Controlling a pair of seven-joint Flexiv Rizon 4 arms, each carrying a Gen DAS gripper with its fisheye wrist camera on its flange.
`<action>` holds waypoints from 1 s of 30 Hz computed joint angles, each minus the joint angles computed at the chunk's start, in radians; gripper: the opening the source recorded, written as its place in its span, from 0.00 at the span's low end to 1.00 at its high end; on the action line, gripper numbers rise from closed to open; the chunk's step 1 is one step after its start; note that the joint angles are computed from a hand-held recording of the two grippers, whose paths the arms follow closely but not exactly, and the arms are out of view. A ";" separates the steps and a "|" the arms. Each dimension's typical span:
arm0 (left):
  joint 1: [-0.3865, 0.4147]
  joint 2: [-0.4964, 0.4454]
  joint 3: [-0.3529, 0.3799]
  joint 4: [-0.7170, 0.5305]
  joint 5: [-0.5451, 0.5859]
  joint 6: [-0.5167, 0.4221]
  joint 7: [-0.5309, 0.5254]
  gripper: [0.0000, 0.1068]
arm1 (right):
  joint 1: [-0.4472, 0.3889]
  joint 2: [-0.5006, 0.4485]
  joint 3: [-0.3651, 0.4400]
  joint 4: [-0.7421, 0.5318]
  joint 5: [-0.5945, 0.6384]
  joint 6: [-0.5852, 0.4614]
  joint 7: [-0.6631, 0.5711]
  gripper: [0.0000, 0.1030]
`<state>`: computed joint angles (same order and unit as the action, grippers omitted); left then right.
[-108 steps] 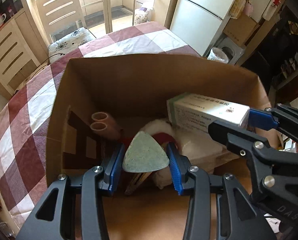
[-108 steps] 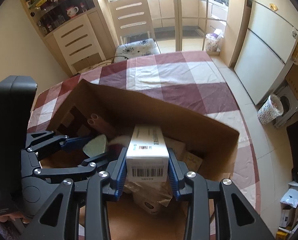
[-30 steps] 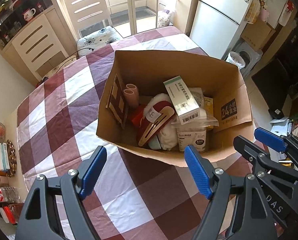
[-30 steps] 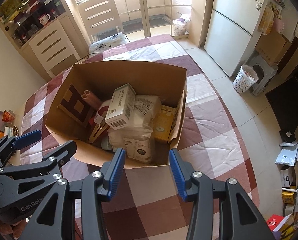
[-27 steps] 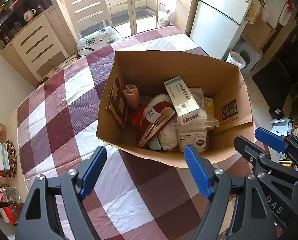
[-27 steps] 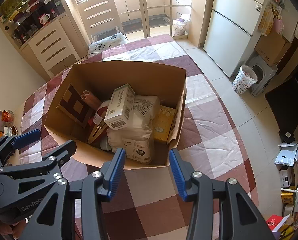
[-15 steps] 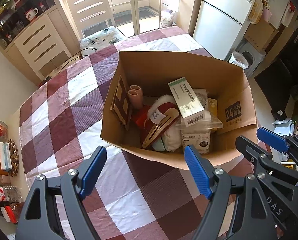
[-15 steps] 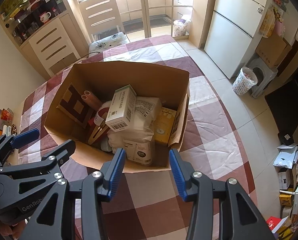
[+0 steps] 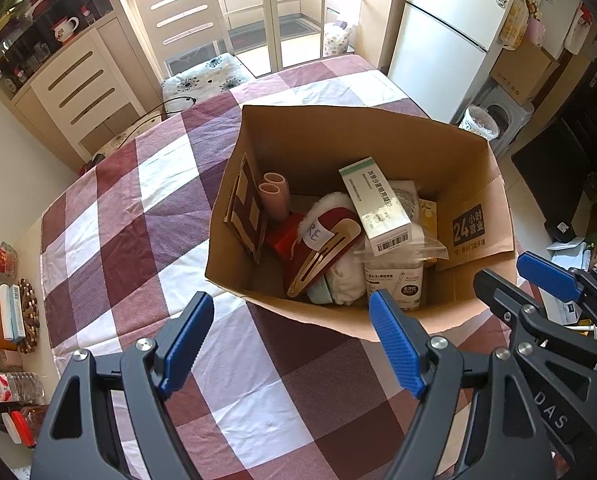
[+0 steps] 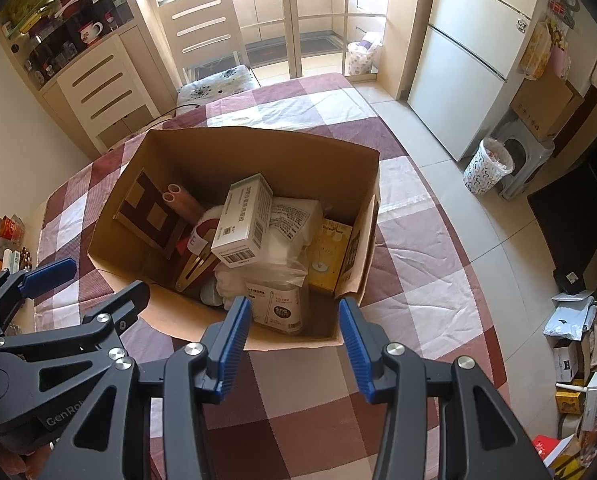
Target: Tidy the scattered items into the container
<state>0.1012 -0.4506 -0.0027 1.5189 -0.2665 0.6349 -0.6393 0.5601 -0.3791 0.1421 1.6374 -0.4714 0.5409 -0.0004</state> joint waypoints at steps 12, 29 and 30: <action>0.002 0.001 -0.002 -0.002 -0.003 -0.003 0.001 0.76 | 0.001 0.000 0.000 -0.004 -0.003 -0.008 -0.003 0.46; 0.003 0.006 -0.004 0.010 -0.013 0.009 0.010 0.76 | 0.001 0.002 0.001 -0.007 -0.005 -0.019 -0.011 0.46; 0.002 0.009 -0.004 0.017 -0.013 0.022 0.017 0.76 | 0.000 0.002 0.001 -0.007 -0.004 -0.018 -0.012 0.46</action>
<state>0.1032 -0.4420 -0.0072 1.5358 -0.2794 0.6565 -0.6225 0.5604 -0.3767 0.1435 1.6308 -0.4753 0.5228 -0.0128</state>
